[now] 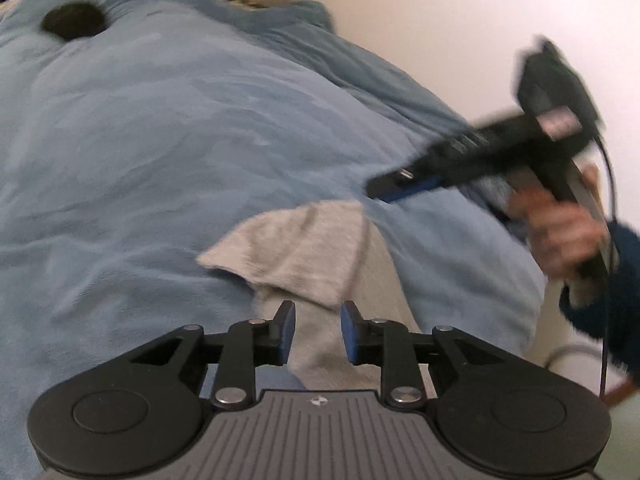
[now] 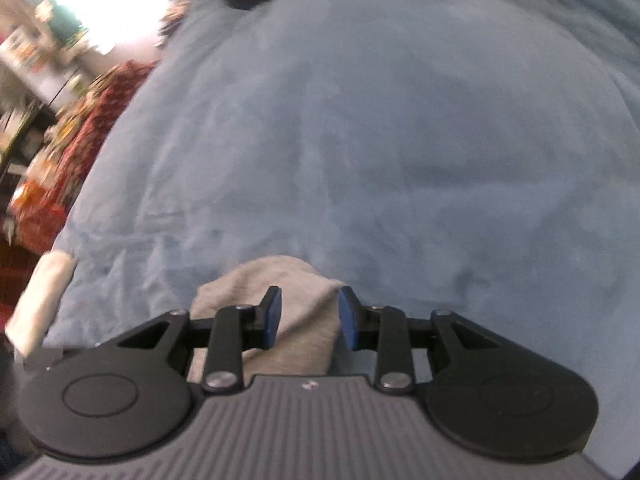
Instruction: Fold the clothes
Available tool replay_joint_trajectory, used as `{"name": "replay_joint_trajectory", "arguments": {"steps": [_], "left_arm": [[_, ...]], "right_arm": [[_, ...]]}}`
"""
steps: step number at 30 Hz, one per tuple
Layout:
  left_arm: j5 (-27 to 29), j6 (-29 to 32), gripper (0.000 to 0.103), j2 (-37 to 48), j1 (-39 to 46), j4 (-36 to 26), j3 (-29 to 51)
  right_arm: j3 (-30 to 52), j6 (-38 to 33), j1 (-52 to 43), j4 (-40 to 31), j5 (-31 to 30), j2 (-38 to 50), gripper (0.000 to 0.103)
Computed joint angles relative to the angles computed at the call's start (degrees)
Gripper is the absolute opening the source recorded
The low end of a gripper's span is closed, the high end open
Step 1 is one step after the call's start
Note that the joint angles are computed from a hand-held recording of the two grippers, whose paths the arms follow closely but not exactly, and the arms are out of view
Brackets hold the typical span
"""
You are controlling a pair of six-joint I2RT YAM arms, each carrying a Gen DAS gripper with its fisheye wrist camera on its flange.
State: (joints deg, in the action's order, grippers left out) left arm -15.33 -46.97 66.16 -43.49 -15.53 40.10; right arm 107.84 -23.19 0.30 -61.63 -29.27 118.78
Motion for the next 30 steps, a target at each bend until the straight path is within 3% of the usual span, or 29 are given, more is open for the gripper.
{"name": "replay_joint_trajectory", "arguments": {"steps": [5,7,10,16,18,21,25,30], "left_arm": [[7.31,-1.76,0.029,-0.53,9.01,2.26,-1.53],[14.28,-2.50,0.044,1.93,13.90,5.26,-2.31],[20.85,-5.35,0.046,5.61,17.96,8.98,-3.10],[25.10,-8.82,0.047,10.23,18.38,15.30,-4.09],[24.10,-8.97,0.046,10.78,17.15,15.76,-3.82],[19.16,-7.75,0.015,9.34,14.28,15.49,-3.75],[8.06,-4.83,0.009,6.49,7.41,10.93,-1.32],[-2.60,-1.52,0.008,5.88,-0.67,6.56,2.36]], "right_arm": [[-3.06,-3.99,2.21,0.09,0.78,-3.74,0.036],[-4.47,-4.81,2.11,-0.20,0.25,-4.76,0.036],[-6.27,-5.66,1.65,-0.49,-0.24,-6.01,0.036],[-5.62,-7.18,0.68,-1.43,-0.08,-6.19,0.037],[-4.43,-6.84,0.63,-1.75,-0.06,-5.56,0.037],[-3.80,-6.89,1.07,-0.88,0.26,-5.27,0.037],[-2.38,-10.76,1.46,0.22,0.53,-4.62,0.042],[10.17,-16.61,3.27,-7.14,5.82,2.18,0.046]]}}
